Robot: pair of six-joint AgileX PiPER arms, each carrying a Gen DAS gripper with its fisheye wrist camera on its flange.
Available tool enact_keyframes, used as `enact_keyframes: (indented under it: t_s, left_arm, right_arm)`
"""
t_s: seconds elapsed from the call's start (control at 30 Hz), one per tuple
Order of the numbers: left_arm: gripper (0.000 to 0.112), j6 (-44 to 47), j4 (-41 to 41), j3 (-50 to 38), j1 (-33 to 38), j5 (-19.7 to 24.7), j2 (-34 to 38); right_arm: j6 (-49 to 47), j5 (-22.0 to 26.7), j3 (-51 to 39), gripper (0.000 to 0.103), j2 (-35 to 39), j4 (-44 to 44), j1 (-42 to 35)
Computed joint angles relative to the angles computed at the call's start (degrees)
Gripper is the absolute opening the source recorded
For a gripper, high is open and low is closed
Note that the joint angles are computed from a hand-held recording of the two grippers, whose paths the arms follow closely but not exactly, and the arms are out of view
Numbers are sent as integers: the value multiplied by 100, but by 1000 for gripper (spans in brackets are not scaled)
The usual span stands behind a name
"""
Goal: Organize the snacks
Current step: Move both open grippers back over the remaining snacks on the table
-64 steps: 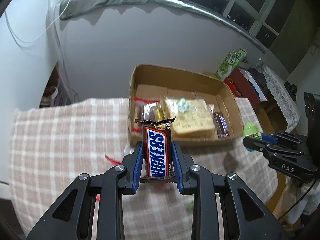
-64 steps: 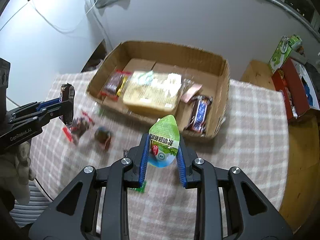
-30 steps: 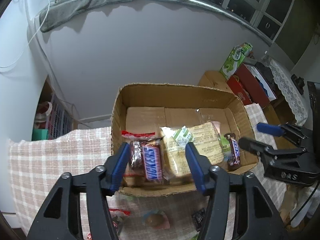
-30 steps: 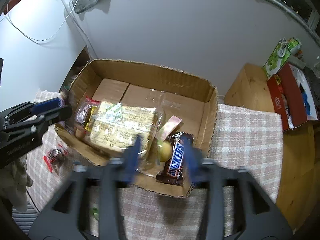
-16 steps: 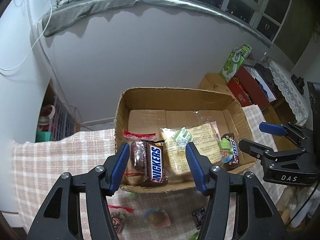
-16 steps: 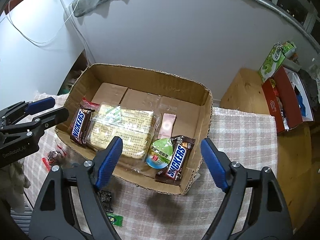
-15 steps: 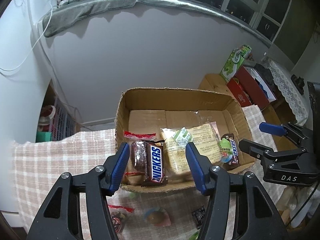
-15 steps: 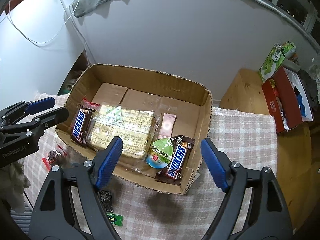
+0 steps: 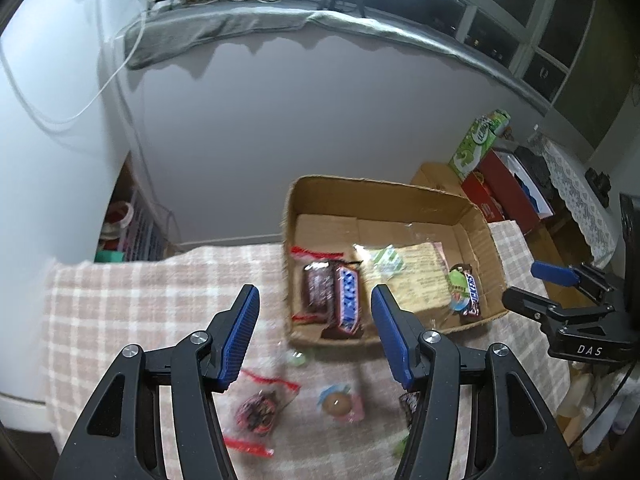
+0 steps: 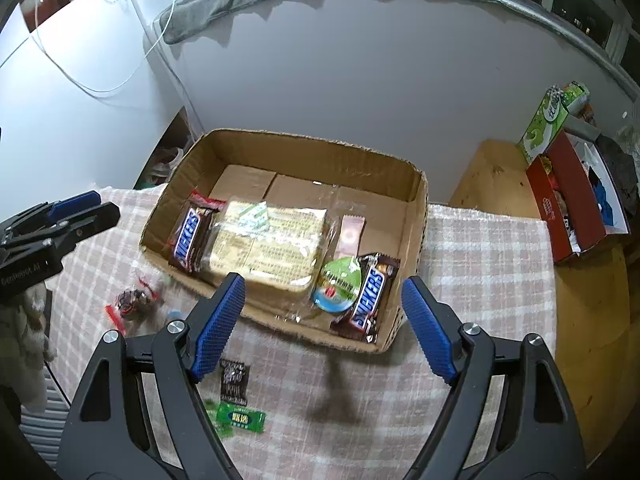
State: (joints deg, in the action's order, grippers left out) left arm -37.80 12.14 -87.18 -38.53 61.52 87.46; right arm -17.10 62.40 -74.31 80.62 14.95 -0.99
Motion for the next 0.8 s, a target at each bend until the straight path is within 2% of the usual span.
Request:
enact_keyframes:
  t_s: [0.57,0.8]
  left_arm:
    - [57,-932,13,2253,-26,248,-2038]
    - [57,-1278,-51,2768,-339,340,-2415]
  right_arm:
    - [-773,485,1320,83,-1031,321,-151]
    - [-968,587,1855,83,-1298,333,-25]
